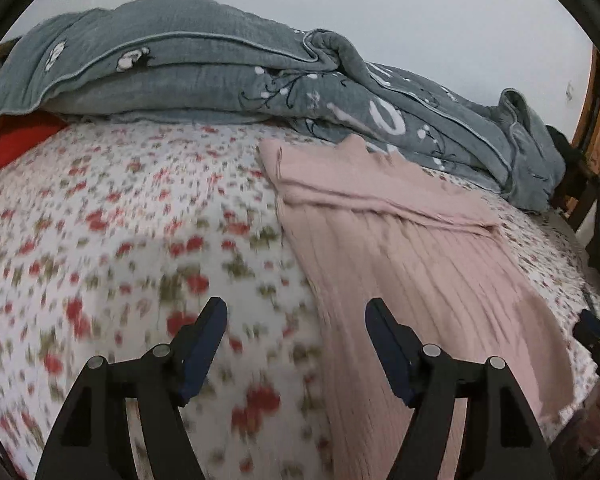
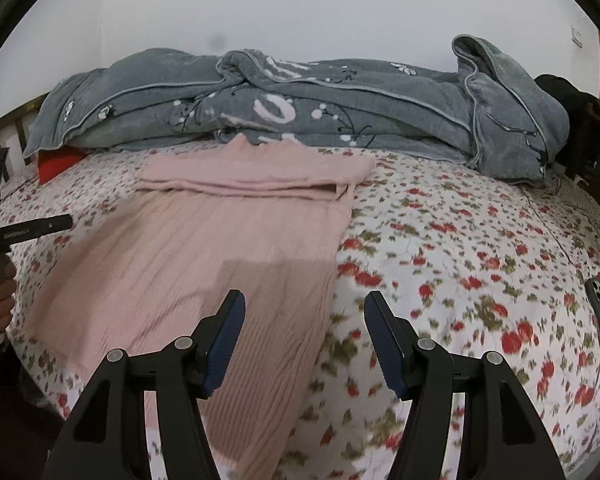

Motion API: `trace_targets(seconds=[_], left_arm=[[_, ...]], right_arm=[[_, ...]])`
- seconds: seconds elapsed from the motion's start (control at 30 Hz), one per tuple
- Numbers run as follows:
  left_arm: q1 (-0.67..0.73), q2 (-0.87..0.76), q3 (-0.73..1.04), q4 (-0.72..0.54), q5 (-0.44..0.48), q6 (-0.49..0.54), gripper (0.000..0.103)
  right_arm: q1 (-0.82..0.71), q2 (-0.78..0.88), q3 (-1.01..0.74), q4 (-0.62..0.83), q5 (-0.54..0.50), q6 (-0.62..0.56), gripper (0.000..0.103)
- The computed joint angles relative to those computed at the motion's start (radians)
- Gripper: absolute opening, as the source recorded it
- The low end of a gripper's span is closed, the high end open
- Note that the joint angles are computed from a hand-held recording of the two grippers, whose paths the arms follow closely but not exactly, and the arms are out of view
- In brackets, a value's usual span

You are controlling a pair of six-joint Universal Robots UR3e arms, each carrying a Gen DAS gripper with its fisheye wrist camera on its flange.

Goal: Fold small clothes
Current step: 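Move both grippers to the sweater hem and close on it, then lift the hem with both grippers and carry it toward the collar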

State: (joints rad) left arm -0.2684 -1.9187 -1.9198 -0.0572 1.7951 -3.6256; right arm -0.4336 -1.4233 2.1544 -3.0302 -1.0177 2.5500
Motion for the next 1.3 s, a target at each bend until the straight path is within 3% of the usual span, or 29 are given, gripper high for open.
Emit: trace_targets(seconds=[0.2, 0.47, 0.6, 0.63, 0.67, 0.7, 0.9, 1.2, 1.3], left_arm=[[-0.037, 0.088, -0.193, 0.102, -0.090, -0.037, 0.068], [-0.084, 0.064, -0.315, 0.214, -0.139, -0.126, 0.042], [-0.089, 0.051, -0.307, 0.210, -0.140, -0.153, 0.036], [-0.086, 0.047, -0.302, 0.208, -0.147, -0.157, 0.026], [-0.079, 0.045, -0.299, 0.206, -0.159, -0.156, 0.010], [-0.067, 0.049, -0.296, 0.201, -0.186, -0.156, 0.007], [-0.121, 0.153, -0.379, 0.281, -0.115, -0.178, 0.007], [-0.200, 0.108, -0.403, 0.264, -0.066, -0.227, 0.007], [-0.182, 0.107, -0.401, 0.238, -0.101, -0.223, 0.010]], right_arm=[[-0.075, -0.078, 0.099, 0.089, 0.071, -0.061, 0.061], [-0.143, -0.117, 0.210, 0.178, 0.110, -0.139, 0.052], [-0.118, -0.041, 0.176, 0.158, 0.077, -0.109, 0.030], [-0.118, -0.028, 0.167, 0.162, 0.084, -0.110, 0.027], [-0.123, -0.021, 0.163, 0.167, 0.099, -0.114, 0.021], [-0.128, -0.018, 0.155, 0.184, 0.110, -0.119, 0.005], [-0.338, -0.265, 0.249, 0.447, 0.328, -0.293, 0.004], [-0.447, -0.359, 0.328, 0.619, 0.309, -0.456, 0.004], [-0.423, -0.311, 0.304, 0.598, 0.279, -0.438, 0.006]])
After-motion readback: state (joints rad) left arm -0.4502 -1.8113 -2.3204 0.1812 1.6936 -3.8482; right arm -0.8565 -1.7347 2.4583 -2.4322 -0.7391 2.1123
